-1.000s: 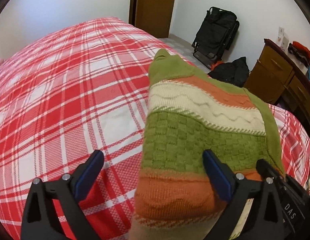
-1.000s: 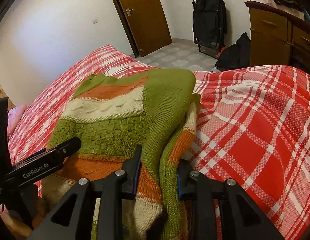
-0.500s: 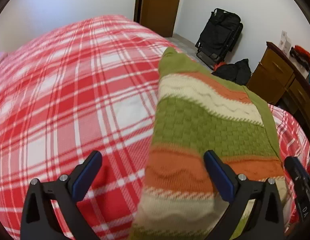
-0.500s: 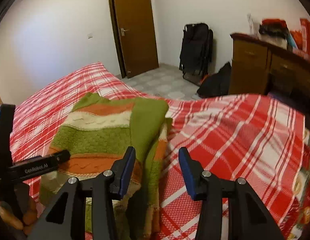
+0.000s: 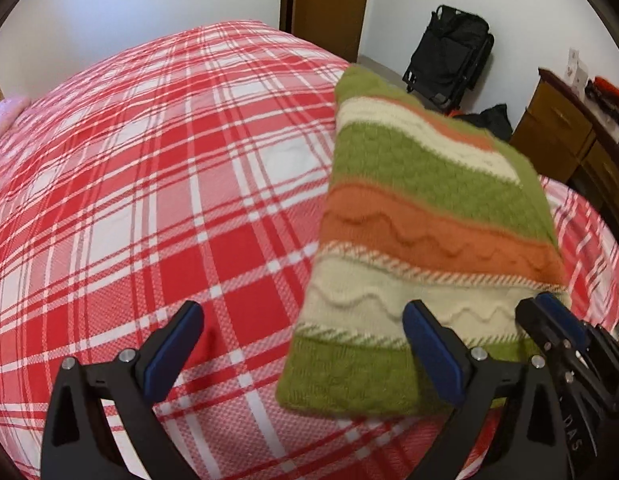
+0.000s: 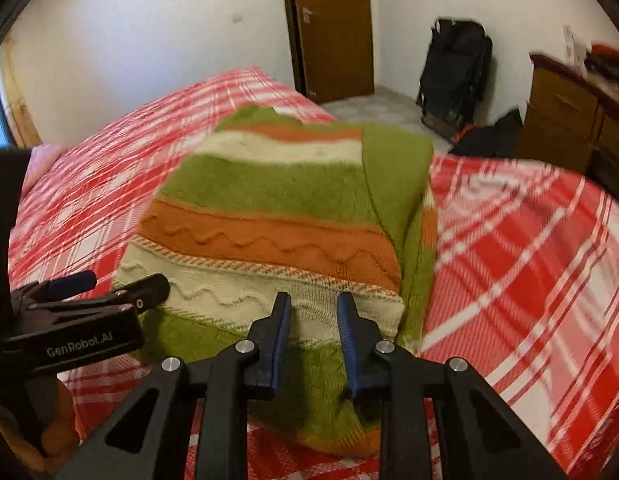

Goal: Fold small clothes

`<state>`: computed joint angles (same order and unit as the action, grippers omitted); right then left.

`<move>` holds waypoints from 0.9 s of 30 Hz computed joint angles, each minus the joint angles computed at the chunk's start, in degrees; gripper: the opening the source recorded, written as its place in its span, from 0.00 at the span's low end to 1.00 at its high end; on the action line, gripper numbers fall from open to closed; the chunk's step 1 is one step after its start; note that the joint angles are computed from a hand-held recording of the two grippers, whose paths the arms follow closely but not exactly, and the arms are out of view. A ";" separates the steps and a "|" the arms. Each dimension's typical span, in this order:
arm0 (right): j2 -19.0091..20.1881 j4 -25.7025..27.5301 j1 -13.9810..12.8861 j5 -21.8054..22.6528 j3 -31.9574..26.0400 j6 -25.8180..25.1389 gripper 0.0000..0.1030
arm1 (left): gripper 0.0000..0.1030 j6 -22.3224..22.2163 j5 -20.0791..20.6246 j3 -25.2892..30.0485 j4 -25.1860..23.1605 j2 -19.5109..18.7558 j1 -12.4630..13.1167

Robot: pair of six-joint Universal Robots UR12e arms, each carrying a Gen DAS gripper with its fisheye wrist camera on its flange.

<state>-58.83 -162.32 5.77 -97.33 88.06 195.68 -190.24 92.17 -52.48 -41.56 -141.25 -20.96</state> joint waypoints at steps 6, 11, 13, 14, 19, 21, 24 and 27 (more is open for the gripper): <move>-0.46 1.59 0.05 0.07 0.36 0.41 0.24 | 1.00 -1.69 -1.64 -0.61 -2.95 0.73 0.61; -2.94 1.13 1.09 -2.59 3.39 -0.82 0.33 | 1.00 -0.44 1.17 -5.47 -1.99 3.67 0.20; -3.89 1.87 1.56 -3.83 4.58 -0.42 0.47 | 1.00 0.95 3.09 -8.47 -0.46 5.13 -0.17; -4.22 2.47 1.62 -3.62 4.88 0.77 0.50 | 1.00 1.54 4.55 -9.33 -0.83 5.57 -0.42; -6.05 2.66 2.28 -4.40 6.90 4.56 0.50 | 0.99 2.87 7.51 -16.64 6.26 9.16 -0.65; -7.02 1.84 2.57 -4.77 8.32 5.61 0.50 | 0.99 3.63 9.16 -19.40 10.37 10.63 -0.76; -8.74 1.53 3.24 -6.50 10.93 7.83 0.50 | 0.99 4.77 11.24 -22.26 13.87 12.14 -0.91; -10.03 2.90 3.99 -9.29 12.27 9.25 0.50 | 0.99 4.57 9.91 -22.99 11.65 12.59 -0.64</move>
<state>-68.86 -159.42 9.76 -106.63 100.33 204.93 -185.66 102.08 -75.47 -29.90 -128.66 -21.59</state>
